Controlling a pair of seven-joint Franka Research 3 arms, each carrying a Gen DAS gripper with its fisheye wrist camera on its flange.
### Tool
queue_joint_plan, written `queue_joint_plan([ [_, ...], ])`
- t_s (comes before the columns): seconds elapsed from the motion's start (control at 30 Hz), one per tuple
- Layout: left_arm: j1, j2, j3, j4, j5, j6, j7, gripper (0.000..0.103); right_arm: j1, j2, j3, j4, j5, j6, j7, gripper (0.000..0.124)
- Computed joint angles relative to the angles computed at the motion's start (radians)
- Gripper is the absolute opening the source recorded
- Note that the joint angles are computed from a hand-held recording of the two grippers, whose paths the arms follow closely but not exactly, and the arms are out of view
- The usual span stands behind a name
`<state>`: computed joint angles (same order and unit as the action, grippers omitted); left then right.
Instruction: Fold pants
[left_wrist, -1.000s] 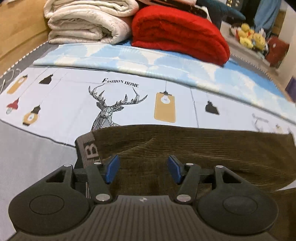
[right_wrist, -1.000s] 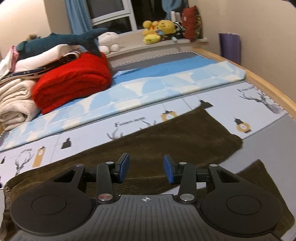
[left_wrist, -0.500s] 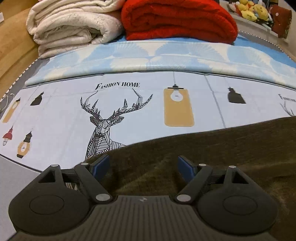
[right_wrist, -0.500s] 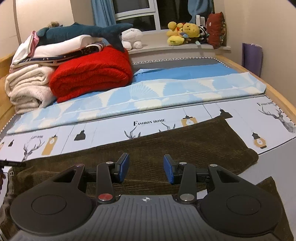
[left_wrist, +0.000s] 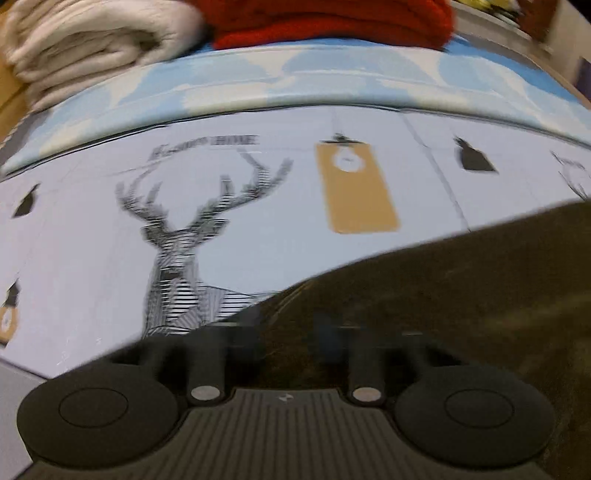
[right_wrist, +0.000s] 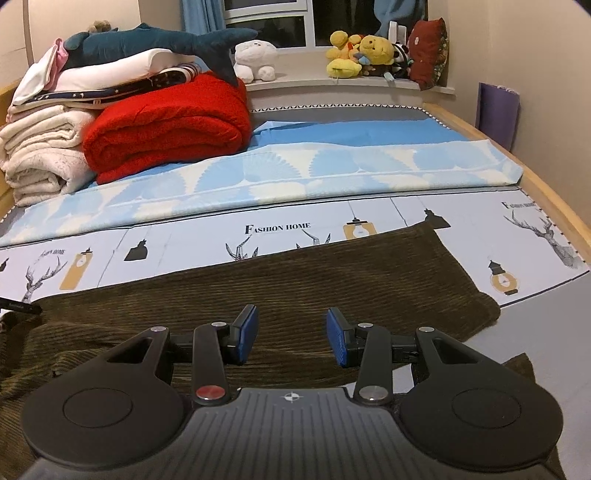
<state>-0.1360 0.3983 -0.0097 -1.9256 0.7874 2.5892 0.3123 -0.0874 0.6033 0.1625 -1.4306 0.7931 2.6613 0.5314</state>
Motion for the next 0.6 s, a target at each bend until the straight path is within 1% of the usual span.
queue_joint_plan([
  [0.03, -0.008, -0.003, 0.002, 0.003, 0.019, -0.005, 0.007, 0.002, 0.002, 0.003, -0.003, 0.004, -0.004, 0.001, 0.003, 0.043],
  [0.13, -0.024, -0.015, -0.005, 0.012, 0.041, -0.042, 0.033, 0.002, 0.007, 0.013, -0.011, 0.015, -0.021, 0.002, 0.018, 0.043],
  [0.2, -0.039, -0.046, -0.012, -0.002, 0.060, -0.069, 0.030, 0.002, 0.007, 0.016, -0.012, 0.019, -0.030, 0.007, 0.023, 0.043],
  [0.27, -0.053, -0.076, -0.031, -0.008, 0.073, -0.111, 0.048, 0.002, 0.008, 0.019, -0.017, 0.021, -0.038, 0.015, 0.038, 0.043],
  [0.33, -0.076, -0.113, -0.055, -0.016, 0.104, -0.167, 0.090, 0.001, 0.006, 0.024, -0.022, 0.026, -0.046, 0.011, 0.065, 0.043],
  [0.4, -0.090, -0.165, -0.081, -0.044, 0.118, -0.189, 0.099, 0.001, 0.007, 0.022, -0.032, 0.023, -0.057, 0.007, 0.102, 0.043],
  [0.47, -0.113, -0.245, -0.115, -0.097, 0.134, -0.210, 0.063, 0.001, -0.001, 0.013, -0.028, 0.008, -0.055, 0.006, 0.114, 0.043],
  [0.53, -0.134, -0.321, -0.160, -0.151, 0.113, -0.233, 0.019, 0.001, -0.009, -0.004, -0.021, -0.018, -0.044, 0.017, 0.111, 0.043],
  [0.6, -0.154, -0.381, -0.204, -0.205, 0.098, -0.231, -0.012, 0.001, -0.019, -0.022, -0.013, -0.044, -0.028, 0.019, 0.100, 0.043],
])
